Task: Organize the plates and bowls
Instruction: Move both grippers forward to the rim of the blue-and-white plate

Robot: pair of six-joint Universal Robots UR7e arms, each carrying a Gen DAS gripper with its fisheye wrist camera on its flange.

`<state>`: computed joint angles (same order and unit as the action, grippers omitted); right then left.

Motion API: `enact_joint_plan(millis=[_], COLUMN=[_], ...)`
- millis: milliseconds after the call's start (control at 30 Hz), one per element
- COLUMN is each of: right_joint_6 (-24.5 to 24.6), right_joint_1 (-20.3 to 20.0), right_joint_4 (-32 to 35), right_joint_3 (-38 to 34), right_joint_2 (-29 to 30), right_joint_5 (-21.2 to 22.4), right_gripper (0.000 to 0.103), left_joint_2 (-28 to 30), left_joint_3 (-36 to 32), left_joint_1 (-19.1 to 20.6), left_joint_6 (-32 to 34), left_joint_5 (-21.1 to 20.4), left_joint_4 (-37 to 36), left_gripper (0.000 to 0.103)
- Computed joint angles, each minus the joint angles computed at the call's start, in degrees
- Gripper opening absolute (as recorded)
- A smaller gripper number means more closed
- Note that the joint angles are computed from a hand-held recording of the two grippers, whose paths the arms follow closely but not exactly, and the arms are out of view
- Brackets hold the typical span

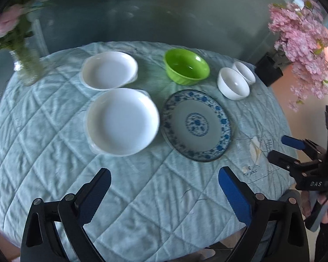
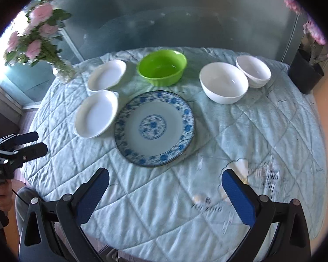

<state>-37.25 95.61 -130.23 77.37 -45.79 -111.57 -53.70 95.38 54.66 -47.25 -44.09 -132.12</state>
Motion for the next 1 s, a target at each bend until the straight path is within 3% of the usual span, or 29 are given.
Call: enact_joint_plan(millis=[167,333,567,700,1000], right_joint_6=[-2.47,-4.28,-2.56,-5.21,-4.42], right_joint_1=[-1.66,-2.97,-4.08,-3.66,-3.53], right_joint_4=[3.68,5.25,9.86,8.48,11.76], right_joint_3=[-4.45,-7.11,-13.54,-15.62,-24.9], right_joint_2=[3.21,5.94,10.53,12.79,19.65], right_joint_5=[1.08,0.11,0.46,0.0,-0.67], right_gripper=[0.102,0.102,0.102,0.1,0.08], left_joint_2=[6.61,11.74,15.28,16.99,18.51], left_joint_3=[-5.3,-9.73,-15.17,-17.95,-21.26], left_joint_1=[3.4,6.81,9.64,10.79,11.9], left_joint_6=[6.12,4.84,-0.52,-0.66,-4.32], left_joint_5=[-8.06,-11.38,-9.54,-10.89,-10.94], left_joint_4=[-5.82,-8.26,-3.58,-3.34,-0.09], left_gripper=[0.092,0.088,0.088,0.077,0.055])
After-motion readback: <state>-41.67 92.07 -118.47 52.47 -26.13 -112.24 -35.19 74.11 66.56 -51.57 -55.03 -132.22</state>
